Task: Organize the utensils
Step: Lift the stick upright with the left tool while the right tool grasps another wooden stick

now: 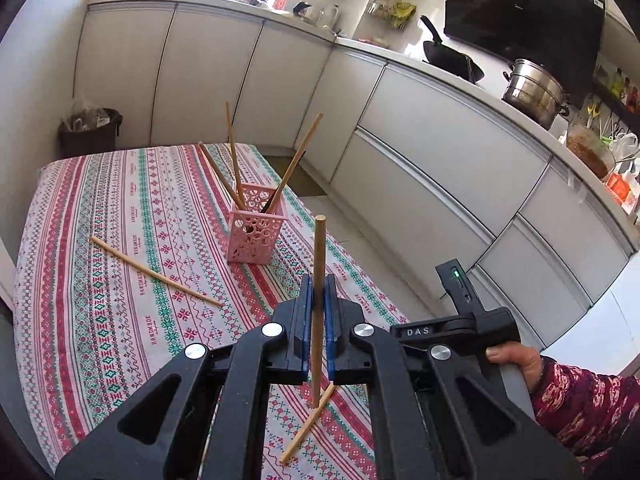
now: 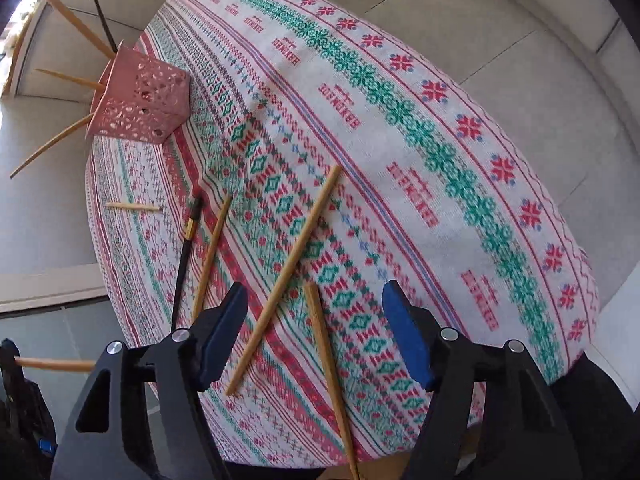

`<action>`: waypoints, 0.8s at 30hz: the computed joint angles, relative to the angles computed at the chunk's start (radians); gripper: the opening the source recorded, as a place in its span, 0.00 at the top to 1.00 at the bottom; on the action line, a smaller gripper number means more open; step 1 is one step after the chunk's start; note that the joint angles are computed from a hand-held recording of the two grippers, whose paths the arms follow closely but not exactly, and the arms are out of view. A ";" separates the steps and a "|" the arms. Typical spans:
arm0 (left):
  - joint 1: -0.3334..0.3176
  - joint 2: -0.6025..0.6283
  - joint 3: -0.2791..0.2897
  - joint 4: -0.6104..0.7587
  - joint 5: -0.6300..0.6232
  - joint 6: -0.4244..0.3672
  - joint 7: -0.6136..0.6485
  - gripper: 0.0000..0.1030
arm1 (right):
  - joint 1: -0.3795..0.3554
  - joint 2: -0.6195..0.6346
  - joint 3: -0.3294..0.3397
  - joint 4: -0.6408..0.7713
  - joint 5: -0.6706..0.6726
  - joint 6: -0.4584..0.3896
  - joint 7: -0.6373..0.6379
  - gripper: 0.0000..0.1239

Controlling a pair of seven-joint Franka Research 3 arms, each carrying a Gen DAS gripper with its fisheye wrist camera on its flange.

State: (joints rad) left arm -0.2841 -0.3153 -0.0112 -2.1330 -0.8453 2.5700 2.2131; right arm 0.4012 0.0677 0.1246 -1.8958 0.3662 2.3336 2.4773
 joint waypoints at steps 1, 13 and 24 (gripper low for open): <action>-0.004 -0.005 0.007 0.001 -0.016 0.000 0.014 0.96 | 0.007 -0.004 0.003 0.011 -0.038 -0.038 0.015 0.45; -0.028 -0.101 0.049 -0.035 -0.128 0.029 0.107 0.96 | 0.136 0.228 -0.009 0.346 -0.386 -0.346 0.102 0.75; -0.044 -0.124 0.050 -0.061 -0.080 0.073 0.064 0.96 | 0.143 -0.039 0.006 -0.016 -0.583 0.026 0.227 0.94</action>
